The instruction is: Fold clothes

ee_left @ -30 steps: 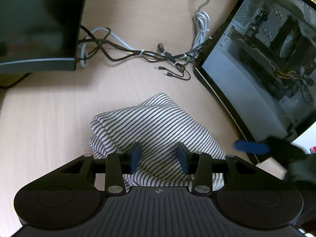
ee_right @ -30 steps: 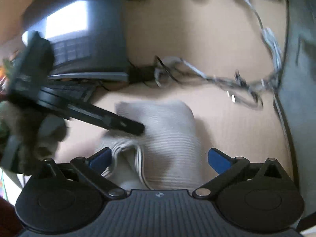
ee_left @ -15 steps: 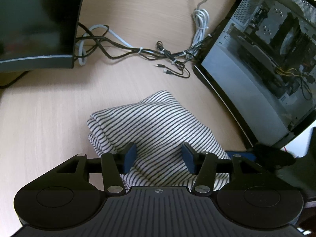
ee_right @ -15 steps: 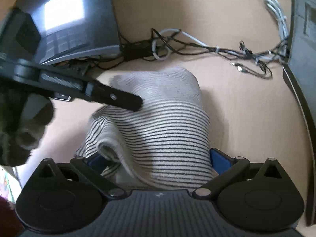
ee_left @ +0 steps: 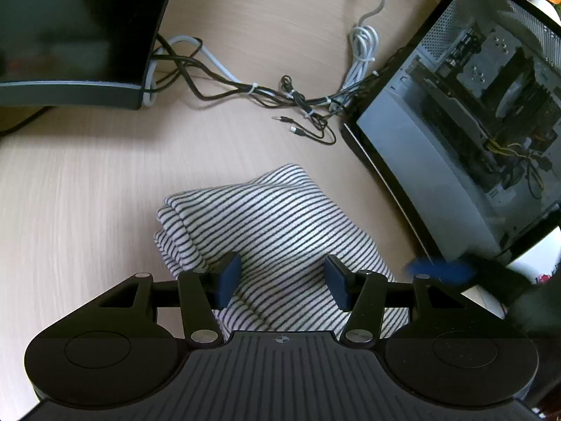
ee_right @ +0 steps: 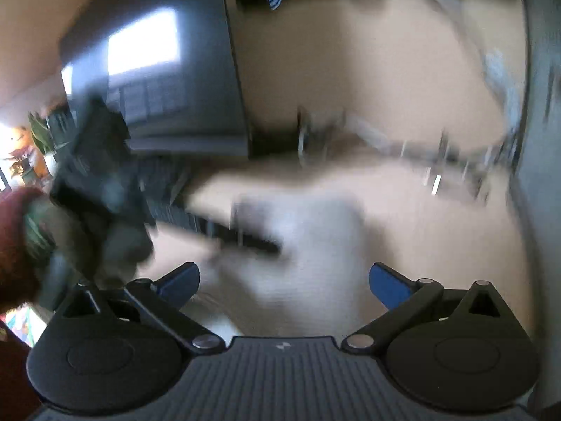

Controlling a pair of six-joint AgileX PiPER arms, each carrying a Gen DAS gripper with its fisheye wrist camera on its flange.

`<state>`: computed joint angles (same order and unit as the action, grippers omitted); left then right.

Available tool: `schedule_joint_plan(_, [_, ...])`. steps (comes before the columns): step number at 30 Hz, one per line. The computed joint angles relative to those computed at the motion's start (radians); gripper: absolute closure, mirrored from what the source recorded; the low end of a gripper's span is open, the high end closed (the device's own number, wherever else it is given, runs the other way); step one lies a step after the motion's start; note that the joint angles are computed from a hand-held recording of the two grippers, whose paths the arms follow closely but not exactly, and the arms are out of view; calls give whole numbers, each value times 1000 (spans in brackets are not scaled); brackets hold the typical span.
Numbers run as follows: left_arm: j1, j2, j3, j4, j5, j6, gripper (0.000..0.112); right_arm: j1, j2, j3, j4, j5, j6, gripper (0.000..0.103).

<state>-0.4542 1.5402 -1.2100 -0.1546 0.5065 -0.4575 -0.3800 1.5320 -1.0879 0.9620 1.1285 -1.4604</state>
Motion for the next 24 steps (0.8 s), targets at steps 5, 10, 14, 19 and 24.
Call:
schedule_joint_plan(5, [-16, 0, -1, 53, 5, -49, 50, 135, -138, 274, 77, -346, -237, 0])
schedule_joint_plan(10, [-23, 4, 1, 64, -3, -56, 45, 149, -127, 238, 14, -335, -131, 0])
schedule_joint_plan(14, [-28, 9, -3, 69, -5, -50, 40, 188, -142, 235, -44, -372, -18, 0])
schedule_joint_plan(19, [-35, 17, -12, 73, -4, -43, 36, 169, -108, 181, -102, -316, 59, 0])
schedule_joint_plan(24, [-32, 20, -14, 66, -2, -27, 35, 136, -95, 148, -96, -256, 46, 0])
